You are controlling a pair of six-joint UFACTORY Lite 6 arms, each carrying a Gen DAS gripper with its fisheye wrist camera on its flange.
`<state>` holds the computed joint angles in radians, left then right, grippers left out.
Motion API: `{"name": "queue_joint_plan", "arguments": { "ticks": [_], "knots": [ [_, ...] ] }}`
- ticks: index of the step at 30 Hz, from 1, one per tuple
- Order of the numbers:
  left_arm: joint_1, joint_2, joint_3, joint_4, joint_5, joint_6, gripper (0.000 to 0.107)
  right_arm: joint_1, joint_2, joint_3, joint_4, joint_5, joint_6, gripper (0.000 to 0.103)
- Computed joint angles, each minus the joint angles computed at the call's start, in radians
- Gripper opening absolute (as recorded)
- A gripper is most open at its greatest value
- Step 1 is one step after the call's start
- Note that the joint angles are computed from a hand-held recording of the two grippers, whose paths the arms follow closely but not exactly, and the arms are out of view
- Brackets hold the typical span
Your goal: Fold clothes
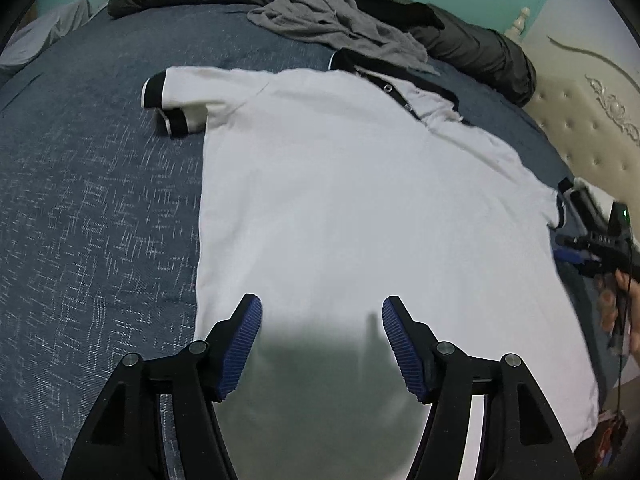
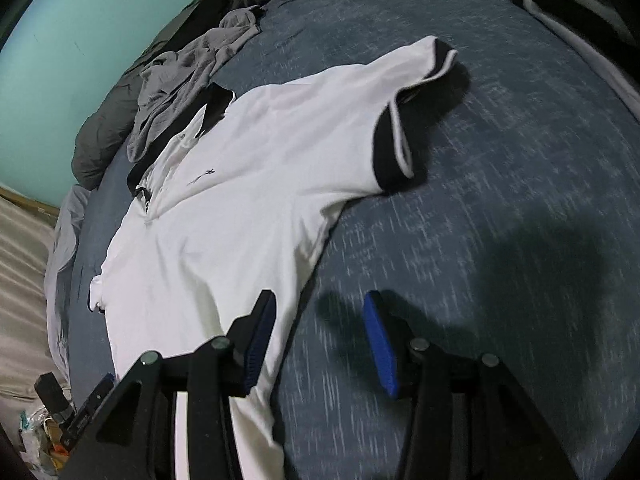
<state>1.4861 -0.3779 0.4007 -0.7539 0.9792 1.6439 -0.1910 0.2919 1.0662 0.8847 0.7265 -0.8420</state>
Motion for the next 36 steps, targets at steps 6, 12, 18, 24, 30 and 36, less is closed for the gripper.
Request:
{"name": "queue_joint_plan", "arguments": {
  "ticks": [6,12,18,24,30,36],
  "knots": [
    [0.016,0.046,-0.006,-0.006,-0.024,0.045,0.067,0.047,0.079,0.055,0.022,-0.054,-0.005,0.03],
    [0.013,0.036,-0.018,-0.006,-0.024,0.054,0.067,0.072,0.07,0.056,0.042,-0.1,-0.033,0.001],
    [0.027,0.037,-0.027,0.002,-0.027,0.081,0.067,0.075,0.045,0.121,-0.034,-0.144,0.05,0.001],
    [0.038,0.051,-0.02,0.005,-0.03,0.091,0.067,0.108,0.075,0.171,-0.243,-0.187,0.221,0.0],
    [0.048,0.039,-0.025,0.012,-0.025,0.105,0.067,0.048,0.048,0.083,-0.097,-0.162,0.071,0.022],
    [0.058,0.026,-0.03,0.017,-0.013,0.109,0.067,-0.04,-0.031,-0.083,0.048,-0.042,-0.147,0.042]
  ]
}}
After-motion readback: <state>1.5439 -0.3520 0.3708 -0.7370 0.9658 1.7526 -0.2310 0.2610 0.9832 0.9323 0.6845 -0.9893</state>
